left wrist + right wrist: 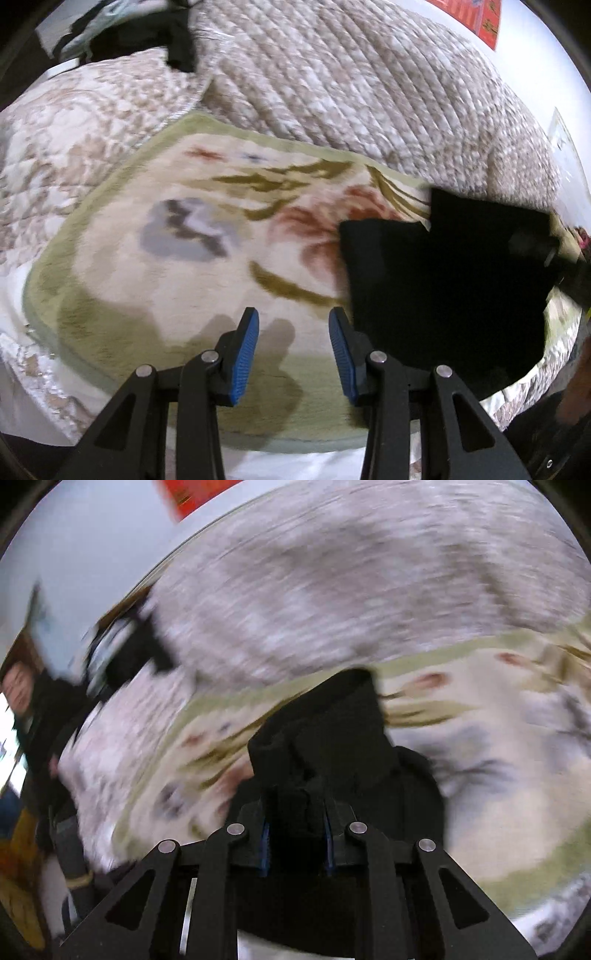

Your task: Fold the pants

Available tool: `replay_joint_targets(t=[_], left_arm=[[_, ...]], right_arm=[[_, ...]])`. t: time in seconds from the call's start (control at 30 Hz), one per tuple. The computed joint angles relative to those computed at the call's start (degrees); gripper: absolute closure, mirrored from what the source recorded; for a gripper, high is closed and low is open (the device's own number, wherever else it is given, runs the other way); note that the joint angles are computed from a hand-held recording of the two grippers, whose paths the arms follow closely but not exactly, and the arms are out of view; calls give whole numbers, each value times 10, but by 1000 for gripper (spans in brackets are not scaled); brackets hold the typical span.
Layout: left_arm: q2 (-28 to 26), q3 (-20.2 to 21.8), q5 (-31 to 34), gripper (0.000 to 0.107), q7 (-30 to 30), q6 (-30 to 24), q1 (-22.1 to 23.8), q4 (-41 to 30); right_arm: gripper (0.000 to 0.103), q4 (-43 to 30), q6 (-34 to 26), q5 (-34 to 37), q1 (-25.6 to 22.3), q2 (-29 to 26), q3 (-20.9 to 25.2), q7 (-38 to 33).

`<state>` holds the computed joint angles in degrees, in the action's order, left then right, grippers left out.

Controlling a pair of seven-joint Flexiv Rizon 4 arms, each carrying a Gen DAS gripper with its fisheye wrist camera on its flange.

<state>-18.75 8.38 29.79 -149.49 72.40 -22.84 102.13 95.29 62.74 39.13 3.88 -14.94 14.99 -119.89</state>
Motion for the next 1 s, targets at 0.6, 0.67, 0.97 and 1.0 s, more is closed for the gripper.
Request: replay_joint_targets(t=[0.6, 0.67, 0.97, 1.0], left_arm=[[10, -4, -6, 65, -13, 17, 20, 30], [9, 0, -5, 65, -17, 23, 16, 28], [7, -8, 14, 65, 11, 30, 4, -13], [2, -15, 5, 65, 26, 34, 7, -17]], right_arm=[[79, 56, 32, -17, 24, -42, 51, -90], [68, 48, 11, -2, 13, -36, 57, -99], [58, 54, -62, 166, -41, 45, 36, -238], [58, 59, -51, 172, -37, 45, 27, -235]])
